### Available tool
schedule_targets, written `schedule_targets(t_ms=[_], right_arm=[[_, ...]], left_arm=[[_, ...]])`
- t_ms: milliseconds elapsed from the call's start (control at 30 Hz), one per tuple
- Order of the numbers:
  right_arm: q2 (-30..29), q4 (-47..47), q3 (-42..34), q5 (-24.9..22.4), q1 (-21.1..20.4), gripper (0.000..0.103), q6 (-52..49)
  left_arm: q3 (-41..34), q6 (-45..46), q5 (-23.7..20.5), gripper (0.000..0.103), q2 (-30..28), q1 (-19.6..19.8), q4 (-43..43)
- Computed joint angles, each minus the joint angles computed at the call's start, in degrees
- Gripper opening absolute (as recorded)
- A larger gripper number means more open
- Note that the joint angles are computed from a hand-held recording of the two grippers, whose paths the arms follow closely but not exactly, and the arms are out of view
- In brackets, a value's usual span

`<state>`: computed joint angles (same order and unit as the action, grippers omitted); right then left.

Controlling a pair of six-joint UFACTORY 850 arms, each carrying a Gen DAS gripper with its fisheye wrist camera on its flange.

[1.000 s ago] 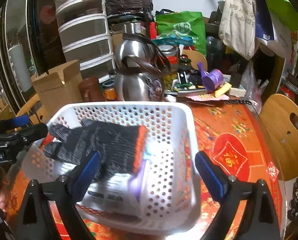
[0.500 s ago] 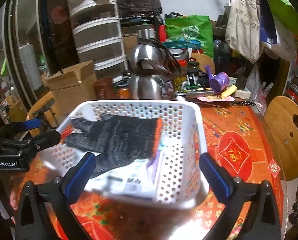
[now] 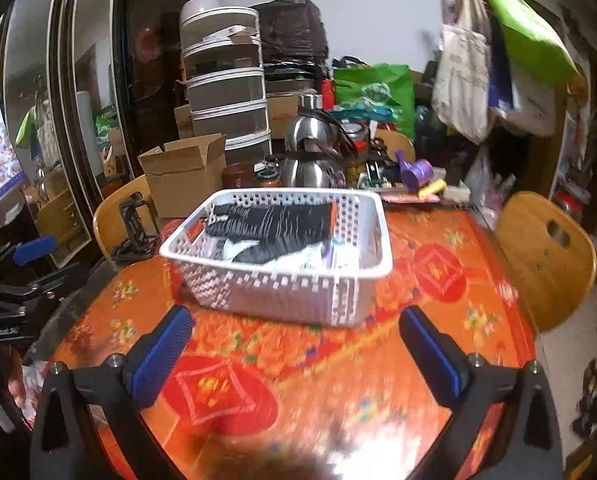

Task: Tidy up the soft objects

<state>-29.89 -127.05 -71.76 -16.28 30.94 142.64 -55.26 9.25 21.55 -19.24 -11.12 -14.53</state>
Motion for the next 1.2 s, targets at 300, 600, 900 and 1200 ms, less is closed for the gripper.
schedule_targets(t_ms=[300, 600, 900, 1200], right_arm=[[7.44, 8.02, 10.48, -11.09, 5.42, 0.103, 0.71], [6.0, 13.33, 8.38, -11.35, 6.59, 0.103, -7.07], [5.43, 13.58, 7.84, -11.47, 6.91, 0.103, -7.72], [4.93, 14.36, 7.35, -10.97, 6.89, 0.103, -8.71]], left_arm=[[10.42, 0.34, 1.4, 0.103, 9.86, -1.75, -2.61], [7.23, 3.78, -0.26, 0.103, 7.54, -2.18, -6.39], [5.58, 2.75, -0.44, 0.103, 5.48, -2.05, -5.66], [5.63, 1.14, -0.49, 0.103, 5.0, -1.88, -4.06]])
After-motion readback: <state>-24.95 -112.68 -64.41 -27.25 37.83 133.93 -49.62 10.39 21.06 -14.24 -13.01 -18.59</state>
